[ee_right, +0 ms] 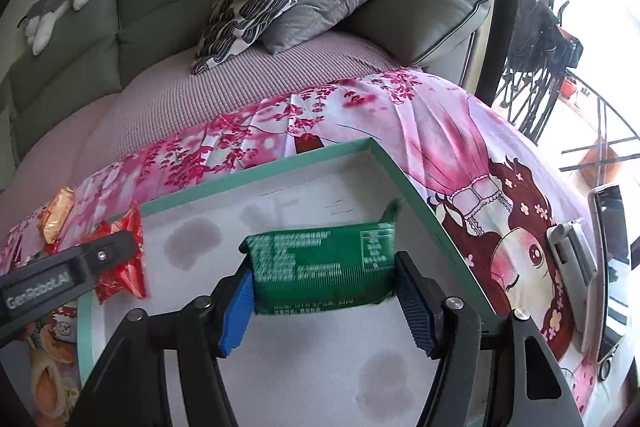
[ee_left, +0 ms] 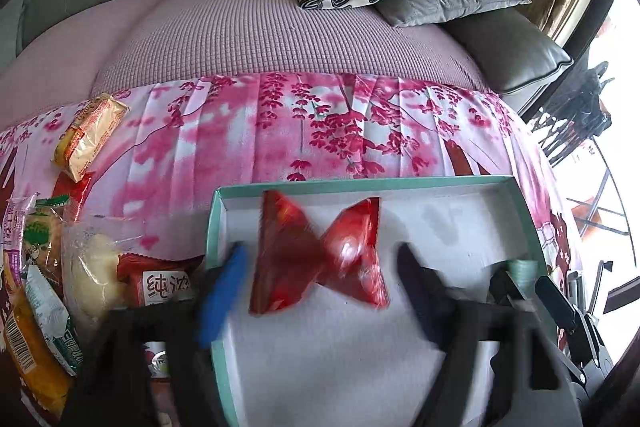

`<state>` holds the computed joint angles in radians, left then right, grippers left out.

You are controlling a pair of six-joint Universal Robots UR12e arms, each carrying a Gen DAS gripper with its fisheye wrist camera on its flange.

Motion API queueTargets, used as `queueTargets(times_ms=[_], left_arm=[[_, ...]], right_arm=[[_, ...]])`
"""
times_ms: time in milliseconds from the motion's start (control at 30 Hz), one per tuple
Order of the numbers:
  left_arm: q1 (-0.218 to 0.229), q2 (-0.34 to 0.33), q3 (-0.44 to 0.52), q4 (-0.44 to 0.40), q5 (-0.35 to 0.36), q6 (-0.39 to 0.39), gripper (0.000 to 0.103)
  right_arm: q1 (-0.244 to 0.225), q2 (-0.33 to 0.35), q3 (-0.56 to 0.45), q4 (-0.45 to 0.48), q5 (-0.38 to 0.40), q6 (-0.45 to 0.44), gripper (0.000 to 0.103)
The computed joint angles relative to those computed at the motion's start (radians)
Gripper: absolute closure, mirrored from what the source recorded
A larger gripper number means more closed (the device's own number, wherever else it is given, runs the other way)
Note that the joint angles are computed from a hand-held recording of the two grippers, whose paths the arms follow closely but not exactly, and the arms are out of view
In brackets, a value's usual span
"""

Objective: Organize snacks
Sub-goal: 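Carry both snacks over the teal tray and open both grippers to drop them, then move both grippers back toward the snack pile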

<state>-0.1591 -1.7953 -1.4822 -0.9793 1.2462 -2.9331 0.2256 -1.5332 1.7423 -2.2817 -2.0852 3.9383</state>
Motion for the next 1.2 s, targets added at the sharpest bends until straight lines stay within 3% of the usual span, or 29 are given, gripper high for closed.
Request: queueTargets(times_ms=[67, 233, 367, 733, 967, 1200], left_arm=[[0.002, 0.004, -0.001, -0.001, -0.005, 0.002, 0.015], [0.012, 0.033, -0.024, 0.044, 0.037, -0.012, 0.014], [0.029, 0.062, -0.054, 0.084, 0.085, -0.025, 0.007], [0.123, 0.154, -0.162, 0.191, 0.156, -0.081, 0.005], [0.191, 0.211, -0.223, 0.21, 0.175, -0.085, 0.005], [0.253, 0.236, -0.246, 0.174, 0.189, -0.1, 0.005]], right_arm=[[-0.003, -0.002, 0.002, -0.005, 0.017, 0.0, 0.022], [0.004, 0.0, -0.012, 0.017, 0.015, -0.01, 0.021], [0.007, -0.007, -0.014, 0.016, 0.044, -0.018, 0.0], [0.069, -0.007, -0.035, -0.03, 0.043, -0.061, 0.0], [0.093, -0.008, -0.036, -0.085, 0.147, -0.086, 0.0], [0.112, -0.001, -0.042, -0.151, 0.236, -0.075, 0.0]])
